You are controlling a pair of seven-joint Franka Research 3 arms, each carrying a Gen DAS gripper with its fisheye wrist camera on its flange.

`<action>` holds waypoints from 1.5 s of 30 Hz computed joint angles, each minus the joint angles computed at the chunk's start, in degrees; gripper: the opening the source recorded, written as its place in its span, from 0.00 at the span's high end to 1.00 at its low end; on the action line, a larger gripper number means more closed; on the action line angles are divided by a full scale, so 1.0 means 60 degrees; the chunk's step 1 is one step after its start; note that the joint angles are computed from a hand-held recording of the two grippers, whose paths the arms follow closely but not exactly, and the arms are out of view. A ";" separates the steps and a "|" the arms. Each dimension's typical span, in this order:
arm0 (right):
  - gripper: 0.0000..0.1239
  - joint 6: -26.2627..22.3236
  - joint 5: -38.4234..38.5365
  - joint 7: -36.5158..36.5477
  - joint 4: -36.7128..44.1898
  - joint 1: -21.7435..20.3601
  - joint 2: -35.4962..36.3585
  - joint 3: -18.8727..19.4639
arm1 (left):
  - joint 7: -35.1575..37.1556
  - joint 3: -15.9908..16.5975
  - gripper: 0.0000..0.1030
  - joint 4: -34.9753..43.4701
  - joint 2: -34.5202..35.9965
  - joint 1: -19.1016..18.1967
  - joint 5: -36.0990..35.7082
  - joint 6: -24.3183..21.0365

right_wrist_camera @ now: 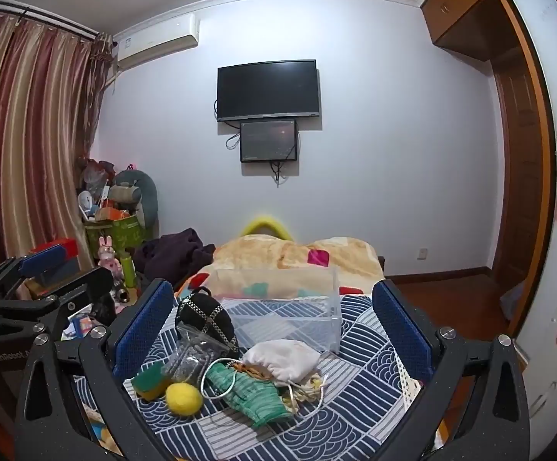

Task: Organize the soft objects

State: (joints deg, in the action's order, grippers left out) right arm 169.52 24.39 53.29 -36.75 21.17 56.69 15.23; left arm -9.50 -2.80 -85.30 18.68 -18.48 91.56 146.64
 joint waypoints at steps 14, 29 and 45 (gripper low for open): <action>0.17 0.0014 0.0211 -0.0282 -0.0173 -0.0076 -0.0078 0.0177 | 0.0076 0.0011 0.00 -0.0062 -0.0064 0.0050 -0.0128 0.0073; 0.17 0.0127 0.0409 -0.0562 -0.0384 -0.0153 -0.0183 0.0336 | -0.0050 0.0004 0.00 -0.0106 -0.0076 0.0104 -0.0083 0.0206; 0.17 0.0119 0.0551 -0.0739 -0.0521 -0.0188 -0.0279 0.0387 | -0.0062 -0.0033 0.00 -0.0132 -0.0113 0.0130 -0.0082 0.0220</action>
